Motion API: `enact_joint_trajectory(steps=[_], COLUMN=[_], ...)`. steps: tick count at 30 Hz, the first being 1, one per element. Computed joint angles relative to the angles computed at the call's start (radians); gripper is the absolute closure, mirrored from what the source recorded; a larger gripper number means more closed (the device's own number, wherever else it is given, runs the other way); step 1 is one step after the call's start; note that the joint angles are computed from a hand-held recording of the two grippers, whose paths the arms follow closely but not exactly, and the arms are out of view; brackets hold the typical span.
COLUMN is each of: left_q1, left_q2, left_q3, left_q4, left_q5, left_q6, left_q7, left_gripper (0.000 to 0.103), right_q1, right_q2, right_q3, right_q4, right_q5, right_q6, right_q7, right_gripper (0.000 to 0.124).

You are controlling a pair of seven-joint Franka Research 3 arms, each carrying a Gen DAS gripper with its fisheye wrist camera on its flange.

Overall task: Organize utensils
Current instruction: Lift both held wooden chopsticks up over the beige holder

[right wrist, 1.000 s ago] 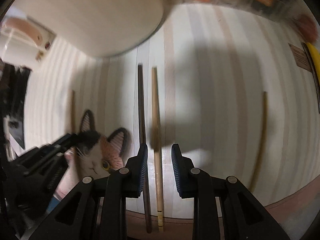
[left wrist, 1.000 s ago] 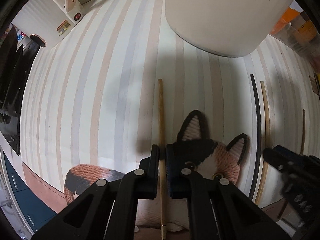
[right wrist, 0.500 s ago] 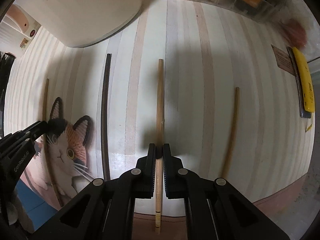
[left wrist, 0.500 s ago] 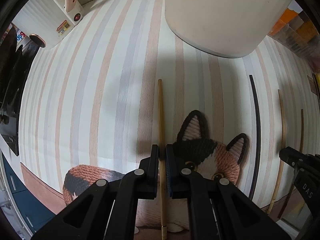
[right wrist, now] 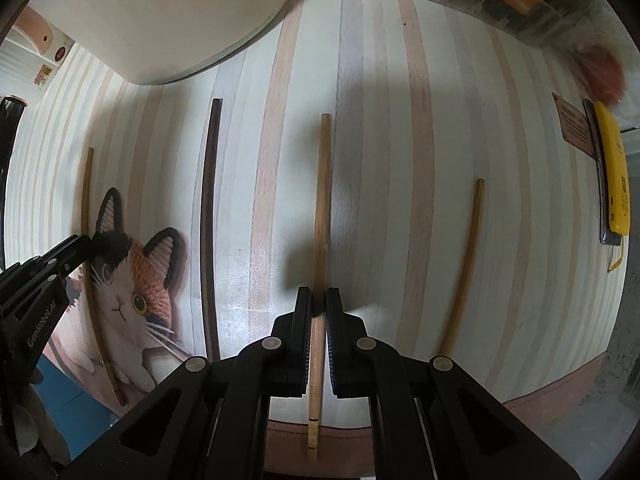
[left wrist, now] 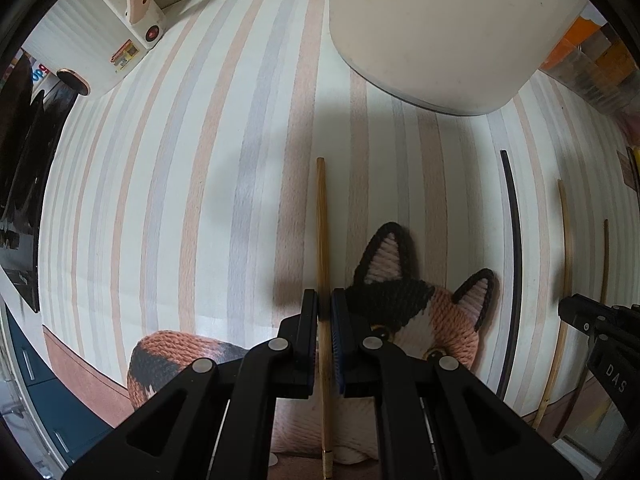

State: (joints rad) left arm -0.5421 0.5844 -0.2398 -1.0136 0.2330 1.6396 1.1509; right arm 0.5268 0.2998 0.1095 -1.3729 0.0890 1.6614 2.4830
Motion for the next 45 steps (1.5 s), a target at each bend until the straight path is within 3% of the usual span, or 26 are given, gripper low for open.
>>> enact_joint_trajectory(steps=[5, 13, 27, 39, 45], left_q1=[-0.007, 0.0, 0.038, 0.02, 0.004], left_q2=[-0.004, -0.066, -0.216, -0.173, -0.119], left_q3=[0.003, -0.004, -0.024, 0.002, 0.017], left_q4=[-0.011, -0.068, -0.123, 0.03, 0.194], left_q5=[0.013, 0.022, 0.001, 0.055, 0.06], left_q6=[0.022, 0.082, 0.239, 0.29, 0.253], left_q7=[-0.009, -0.037, -0.07, -0.078, -0.066], left_gripper=[0.098, 0.099, 0.099, 0.099, 0.099], right_q1=[0.004, -0.012, -0.011, 0.0, 0.012], right_q2=[0.015, -0.098, -0.184, -0.154, -0.11], right_q3=[-0.003, -0.005, 0.014, 0.01, -0.006], right_q4=[0.024, -0.119, -0.077, 0.074, 0.187], right_q5=[-0.007, -0.021, -0.227, -0.352, -0.386], right_q6=[-0.019, 0.116, 0.171, 0.175, 0.175], right_q7=[0.012, 0.098, 0.167, 0.183, 0.167], right_gripper=[0.116, 0.117, 0.117, 0.117, 0.117])
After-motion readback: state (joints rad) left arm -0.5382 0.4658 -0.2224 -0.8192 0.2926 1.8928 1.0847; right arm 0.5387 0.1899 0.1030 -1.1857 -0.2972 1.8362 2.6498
